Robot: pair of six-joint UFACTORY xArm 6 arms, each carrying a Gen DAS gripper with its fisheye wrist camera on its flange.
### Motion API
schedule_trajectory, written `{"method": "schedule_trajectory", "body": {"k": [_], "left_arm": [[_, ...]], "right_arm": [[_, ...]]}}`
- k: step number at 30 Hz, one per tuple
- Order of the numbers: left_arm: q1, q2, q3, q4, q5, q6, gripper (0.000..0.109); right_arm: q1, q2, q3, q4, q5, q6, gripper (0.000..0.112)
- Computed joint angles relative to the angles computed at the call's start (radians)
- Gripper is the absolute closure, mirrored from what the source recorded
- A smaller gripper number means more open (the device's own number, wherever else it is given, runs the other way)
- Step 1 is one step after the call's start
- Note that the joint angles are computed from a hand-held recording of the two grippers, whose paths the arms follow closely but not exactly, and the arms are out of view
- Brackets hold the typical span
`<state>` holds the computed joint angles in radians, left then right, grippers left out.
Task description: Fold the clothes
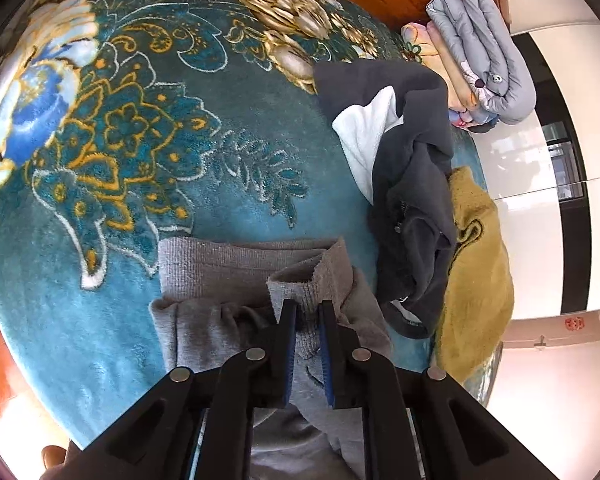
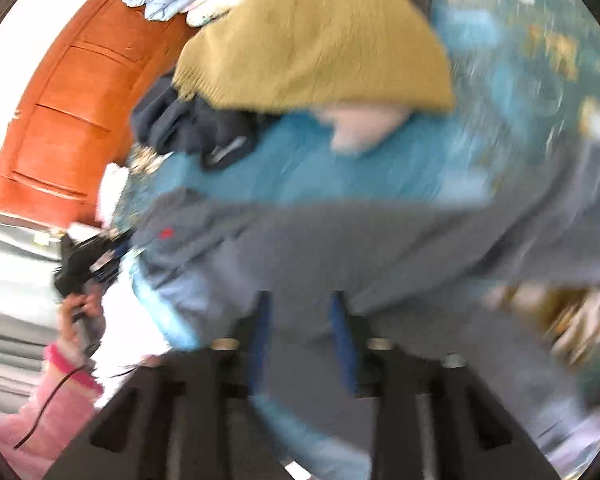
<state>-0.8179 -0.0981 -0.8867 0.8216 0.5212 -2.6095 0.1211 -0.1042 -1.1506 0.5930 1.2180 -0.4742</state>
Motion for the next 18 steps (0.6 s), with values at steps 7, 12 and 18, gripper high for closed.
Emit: {"method": "schedule_trajectory", "body": {"k": [7, 12, 18], "left_arm": [[0.023, 0.029, -0.039, -0.149, -0.018, 0.186, 0.080], [0.027, 0.067, -0.084, -0.228, 0.006, 0.290, 0.074], [0.026, 0.081, -0.148, -0.133, 0.060, 0.266, 0.099]], "right_arm": [[0.149, 0.239, -0.216, -0.234, -0.016, -0.153, 0.057], [0.205, 0.272, -0.221, -0.317, -0.003, -0.184, 0.084], [0.160, 0.205, -0.193, -0.246, -0.060, -0.128, 0.105]]}}
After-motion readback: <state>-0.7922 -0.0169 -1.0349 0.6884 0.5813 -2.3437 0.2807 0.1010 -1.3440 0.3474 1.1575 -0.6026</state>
